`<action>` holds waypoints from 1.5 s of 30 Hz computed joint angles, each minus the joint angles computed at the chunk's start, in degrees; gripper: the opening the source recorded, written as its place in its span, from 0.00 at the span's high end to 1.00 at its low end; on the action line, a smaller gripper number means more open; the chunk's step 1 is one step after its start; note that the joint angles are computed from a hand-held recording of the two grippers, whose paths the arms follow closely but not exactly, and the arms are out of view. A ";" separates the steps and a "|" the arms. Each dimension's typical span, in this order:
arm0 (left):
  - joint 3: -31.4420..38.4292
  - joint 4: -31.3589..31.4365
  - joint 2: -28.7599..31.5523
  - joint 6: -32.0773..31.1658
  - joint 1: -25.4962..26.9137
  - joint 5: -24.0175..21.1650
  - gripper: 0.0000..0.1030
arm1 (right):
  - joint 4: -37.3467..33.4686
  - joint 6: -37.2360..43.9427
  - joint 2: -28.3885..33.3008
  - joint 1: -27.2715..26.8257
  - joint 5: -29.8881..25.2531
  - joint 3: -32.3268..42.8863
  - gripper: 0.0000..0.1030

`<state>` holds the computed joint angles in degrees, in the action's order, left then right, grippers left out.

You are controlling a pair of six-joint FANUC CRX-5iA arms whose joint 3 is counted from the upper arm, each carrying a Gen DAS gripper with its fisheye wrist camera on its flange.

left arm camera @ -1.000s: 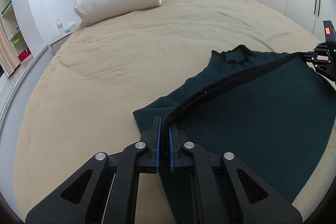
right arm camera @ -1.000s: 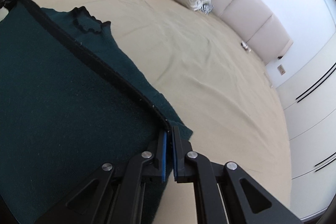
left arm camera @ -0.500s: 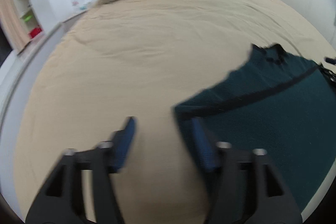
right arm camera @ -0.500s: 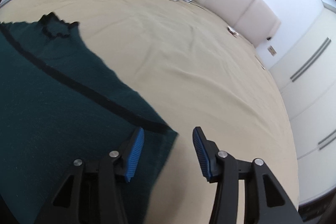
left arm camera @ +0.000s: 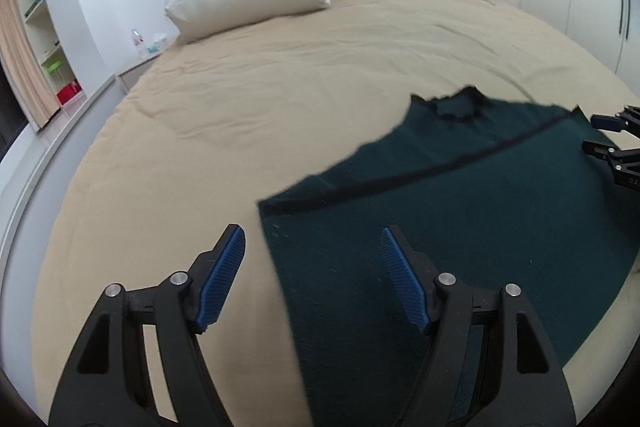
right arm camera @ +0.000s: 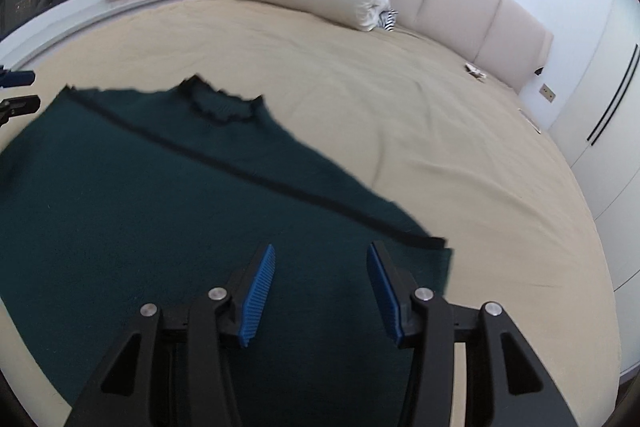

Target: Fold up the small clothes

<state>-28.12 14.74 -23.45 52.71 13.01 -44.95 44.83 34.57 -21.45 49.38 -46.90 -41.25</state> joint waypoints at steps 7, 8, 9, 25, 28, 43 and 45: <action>-0.95 1.04 6.20 2.58 1.46 0.49 0.31 | -6.41 -2.38 0.15 -5.00 2.53 -0.31 0.30; -1.39 2.82 6.56 1.98 2.28 0.30 0.31 | -7.35 -2.62 -0.24 -5.79 2.62 -0.32 0.28; -1.59 3.08 6.41 2.55 2.53 0.63 0.31 | -7.47 -3.75 -0.59 -6.46 2.88 -0.59 0.28; -2.94 -1.98 4.19 10.05 -9.33 -0.24 0.30 | -30.85 -3.04 -14.55 0.23 19.14 -4.42 0.46; -8.56 8.13 2.75 2.66 -6.01 3.37 0.28 | -31.73 -4.36 -16.97 -0.99 22.44 -8.35 0.62; -7.95 9.56 2.88 0.09 -3.88 3.02 0.22 | -15.03 -29.04 -28.43 -5.93 15.76 -17.61 0.84; -7.19 8.64 3.17 1.09 -4.05 2.43 0.22 | -14.18 -32.31 -30.48 -5.24 12.73 -17.73 0.82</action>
<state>-35.31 23.37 -20.28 53.80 8.96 -42.52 30.65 2.26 -51.93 44.14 -34.17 -58.98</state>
